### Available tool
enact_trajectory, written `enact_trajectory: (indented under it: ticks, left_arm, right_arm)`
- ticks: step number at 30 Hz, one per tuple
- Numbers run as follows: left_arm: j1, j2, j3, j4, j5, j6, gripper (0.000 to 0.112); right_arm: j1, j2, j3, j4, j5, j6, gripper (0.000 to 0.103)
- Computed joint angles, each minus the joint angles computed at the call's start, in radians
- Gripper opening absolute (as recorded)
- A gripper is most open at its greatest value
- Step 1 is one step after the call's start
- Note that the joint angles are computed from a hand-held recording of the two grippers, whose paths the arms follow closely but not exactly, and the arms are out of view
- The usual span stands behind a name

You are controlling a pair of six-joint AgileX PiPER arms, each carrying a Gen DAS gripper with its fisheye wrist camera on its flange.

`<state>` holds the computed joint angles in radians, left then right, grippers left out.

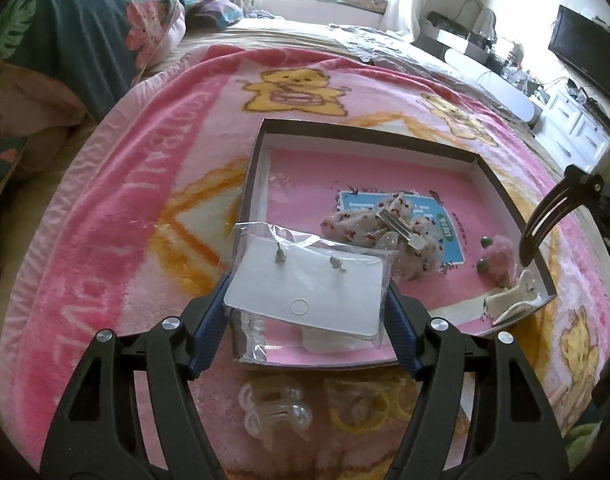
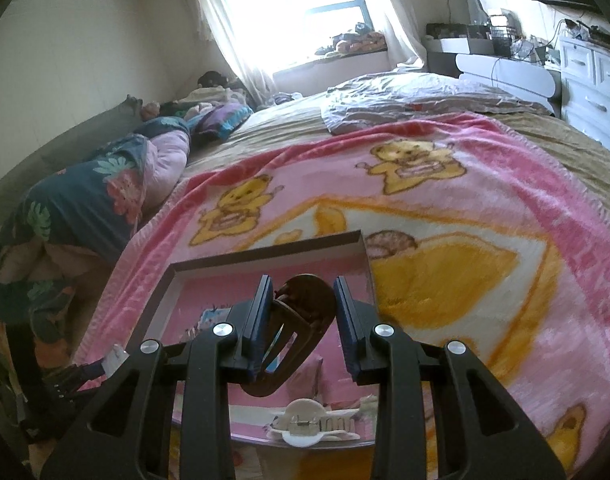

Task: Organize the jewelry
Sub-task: 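Carry the earring card and brown claw clip over the tray with both tools, then drop the earring card in the tray with the left tool while the right drops the claw clip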

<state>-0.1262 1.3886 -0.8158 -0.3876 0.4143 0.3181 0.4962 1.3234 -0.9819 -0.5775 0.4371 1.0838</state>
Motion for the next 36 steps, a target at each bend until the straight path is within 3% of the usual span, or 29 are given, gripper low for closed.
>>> enact_trajectory:
  ticks: [14,26,36]
  left_arm:
    - [0.051,0.02,-0.016,-0.206,0.035,0.211,0.068]
    - [0.036,-0.023,-0.006,-0.161,0.051,0.168,0.07]
    - [0.038,-0.078,0.006,-0.159,0.085,0.155,0.077]
  right_arm:
    - [0.064,0.083,0.004,-0.093,0.023,0.154,0.03]
    - [0.088,0.062,0.042,-0.124,0.014,0.22,0.032]
    - [0.106,-0.03,0.105,-0.135,0.022,0.235,0.063]
